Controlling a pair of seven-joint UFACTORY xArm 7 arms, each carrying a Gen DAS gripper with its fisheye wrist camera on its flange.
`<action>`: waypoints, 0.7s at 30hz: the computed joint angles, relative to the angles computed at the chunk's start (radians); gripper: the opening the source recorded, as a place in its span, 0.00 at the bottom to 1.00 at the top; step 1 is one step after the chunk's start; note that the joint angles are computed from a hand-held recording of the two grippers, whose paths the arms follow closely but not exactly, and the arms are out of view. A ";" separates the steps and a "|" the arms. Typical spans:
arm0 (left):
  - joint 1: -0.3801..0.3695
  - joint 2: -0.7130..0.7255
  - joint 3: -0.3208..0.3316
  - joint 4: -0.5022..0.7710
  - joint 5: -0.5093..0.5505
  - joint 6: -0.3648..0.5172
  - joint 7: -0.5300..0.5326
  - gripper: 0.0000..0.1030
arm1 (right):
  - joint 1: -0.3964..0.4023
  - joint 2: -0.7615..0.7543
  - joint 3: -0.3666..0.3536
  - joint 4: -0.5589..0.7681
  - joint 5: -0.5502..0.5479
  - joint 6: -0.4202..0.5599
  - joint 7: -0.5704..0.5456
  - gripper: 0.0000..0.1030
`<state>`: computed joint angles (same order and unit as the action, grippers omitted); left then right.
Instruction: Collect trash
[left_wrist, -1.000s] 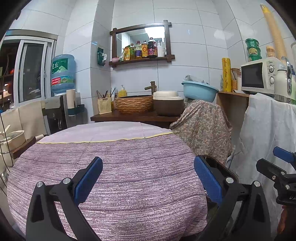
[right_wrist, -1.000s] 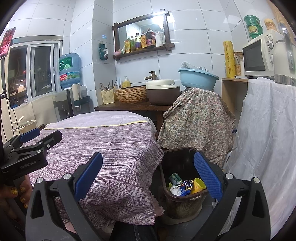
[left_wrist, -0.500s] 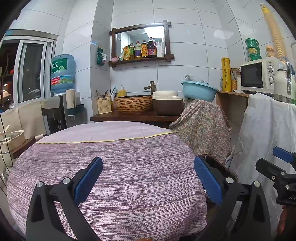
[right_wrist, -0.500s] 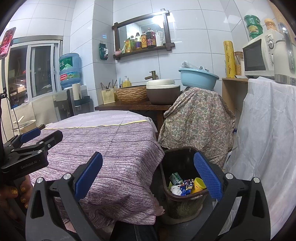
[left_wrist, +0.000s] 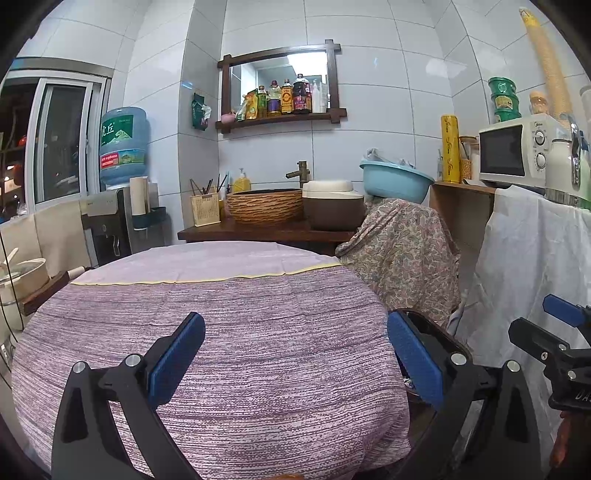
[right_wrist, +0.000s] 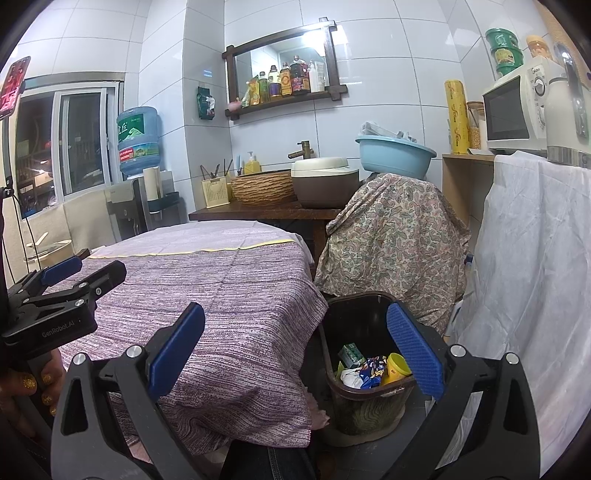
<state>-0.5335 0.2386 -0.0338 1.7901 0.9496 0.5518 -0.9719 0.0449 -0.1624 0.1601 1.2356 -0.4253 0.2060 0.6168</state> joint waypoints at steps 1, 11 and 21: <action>0.000 0.001 0.000 0.001 -0.001 0.000 0.001 0.95 | 0.000 -0.001 0.001 -0.001 -0.001 0.001 0.003 0.95; -0.005 0.024 -0.001 0.028 -0.057 -0.001 0.046 0.95 | -0.010 -0.007 0.010 -0.005 -0.025 0.008 0.031 0.95; -0.008 0.036 0.004 0.044 -0.123 0.007 0.109 0.95 | -0.014 -0.010 0.018 -0.004 -0.051 0.035 0.076 0.95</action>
